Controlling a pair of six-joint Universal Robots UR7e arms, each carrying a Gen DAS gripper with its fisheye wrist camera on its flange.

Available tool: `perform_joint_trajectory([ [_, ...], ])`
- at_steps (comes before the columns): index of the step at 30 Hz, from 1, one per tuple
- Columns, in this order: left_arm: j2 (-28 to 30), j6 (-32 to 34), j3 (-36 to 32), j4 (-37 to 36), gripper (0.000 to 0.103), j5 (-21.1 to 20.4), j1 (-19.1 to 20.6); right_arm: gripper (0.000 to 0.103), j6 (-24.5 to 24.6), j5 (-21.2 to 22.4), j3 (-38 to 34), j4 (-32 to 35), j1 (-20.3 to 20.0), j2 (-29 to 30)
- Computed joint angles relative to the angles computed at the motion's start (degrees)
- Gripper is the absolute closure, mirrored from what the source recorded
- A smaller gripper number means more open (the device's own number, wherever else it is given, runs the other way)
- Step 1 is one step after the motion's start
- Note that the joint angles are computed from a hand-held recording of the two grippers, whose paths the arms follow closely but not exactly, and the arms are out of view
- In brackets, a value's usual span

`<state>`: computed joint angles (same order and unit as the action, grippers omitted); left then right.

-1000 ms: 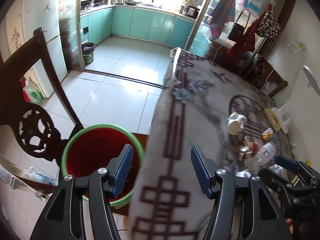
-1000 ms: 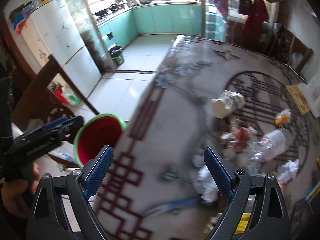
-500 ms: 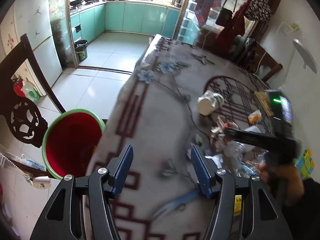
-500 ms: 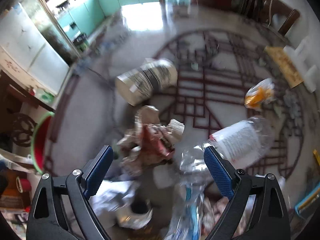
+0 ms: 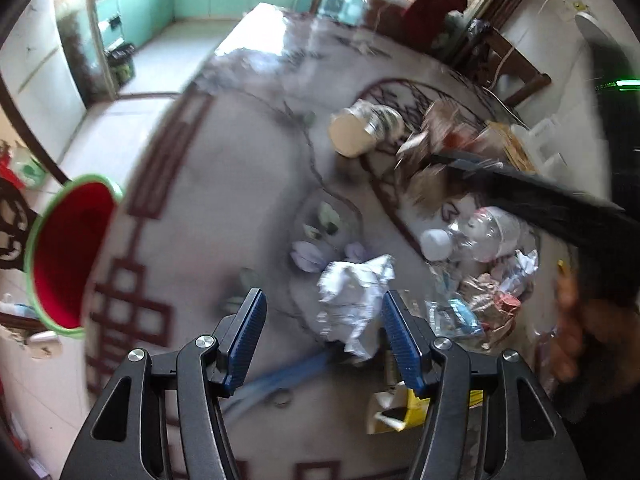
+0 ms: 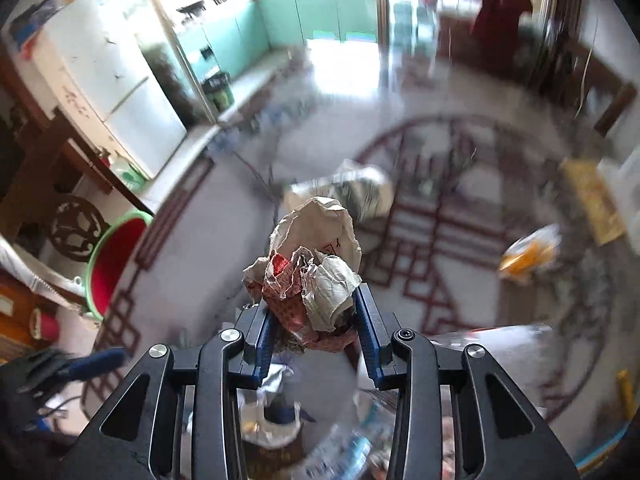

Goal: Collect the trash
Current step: 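Grasp crumpled paper trash with the right gripper while the left gripper grasps a white crumpled bag, then carry both crumpled bundles over the red bucket and open both grippers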

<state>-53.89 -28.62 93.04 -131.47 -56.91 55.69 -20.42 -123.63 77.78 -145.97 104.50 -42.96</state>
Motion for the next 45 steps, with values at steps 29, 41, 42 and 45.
perform_joint_trajectory([
  [29, -7.17, 7.25, 3.83, -11.76, 0.072, 3.69, -0.56, 0.068, -2.24, 1.04, 3.44, -8.79, 6.44, -1.90],
  [41, -14.08, 8.71, 7.39, -14.06, 0.071, 8.79, -0.64, 0.067, -2.09, 0.45, 1.76, -10.94, 9.27, 1.08],
  [42, -14.51, 8.82, 7.64, -14.26, 0.071, 9.06, -0.63, 0.067, -2.07, 0.38, 1.62, -11.04, 9.46, 1.30],
  [45, -15.75, 9.21, 8.14, -14.59, 0.071, 10.03, -0.60, 0.067, -1.95, 0.11, 1.13, -11.25, 10.15, 2.04],
])
